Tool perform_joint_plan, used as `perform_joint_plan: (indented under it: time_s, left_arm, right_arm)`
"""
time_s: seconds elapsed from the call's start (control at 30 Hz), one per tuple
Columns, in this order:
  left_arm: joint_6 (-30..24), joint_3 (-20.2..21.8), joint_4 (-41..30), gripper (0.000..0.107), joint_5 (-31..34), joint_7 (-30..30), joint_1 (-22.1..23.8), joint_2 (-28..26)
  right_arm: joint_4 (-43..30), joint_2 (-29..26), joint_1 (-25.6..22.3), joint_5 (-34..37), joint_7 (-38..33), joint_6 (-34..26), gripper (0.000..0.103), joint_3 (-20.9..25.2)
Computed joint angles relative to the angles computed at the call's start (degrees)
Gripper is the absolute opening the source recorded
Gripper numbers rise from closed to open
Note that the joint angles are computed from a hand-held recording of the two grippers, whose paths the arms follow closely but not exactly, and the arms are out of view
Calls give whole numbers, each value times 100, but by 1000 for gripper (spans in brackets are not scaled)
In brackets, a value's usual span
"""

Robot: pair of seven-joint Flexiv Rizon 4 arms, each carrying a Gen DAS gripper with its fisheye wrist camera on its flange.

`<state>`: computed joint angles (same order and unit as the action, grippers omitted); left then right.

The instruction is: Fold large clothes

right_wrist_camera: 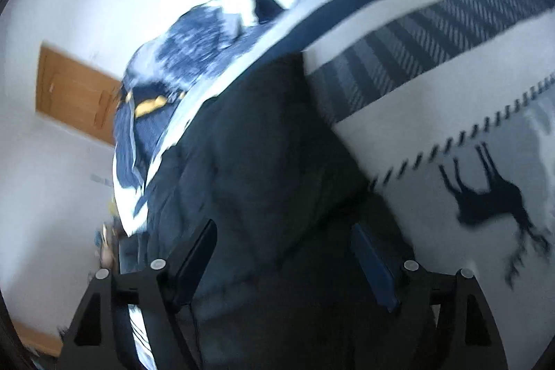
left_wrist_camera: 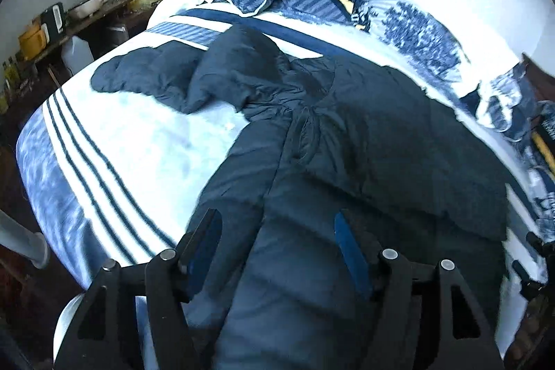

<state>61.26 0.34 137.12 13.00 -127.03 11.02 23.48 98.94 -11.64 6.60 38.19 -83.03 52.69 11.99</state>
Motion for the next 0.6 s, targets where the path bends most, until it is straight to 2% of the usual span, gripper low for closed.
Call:
perform_joint_plan:
  time_s: [0.1,0.2,0.27,0.4,0.5,0.6]
  left_arm:
    - [-223,193,350,70,-48,159,-118,734]
    - [-244,505,675,72,-372,491,-273,1258]
    - [-188,673,859,72,-641,706,-313,1493]
    - [-111,943,1180,73,-1135,999,-282,1980]
    - [-44,1099,1309,74,-1444,1243,-199,2237]
    - [-213,1137,1383,75,-1486,1427,82,2508]
  right_arm:
    - [589,825,56,169,23,155,82,115]
    - [1353,1820,371,-638,689,484,82,285]
    - [1516,2262,561,-922,934,406,82,396]
    - [1429,2590,937,-1525,1371,163,82,534]
    - [1341,2615,1153,-2119,1737,139,83,664]
    - [1248,2485,1371,-2549,2089,127,84,692]
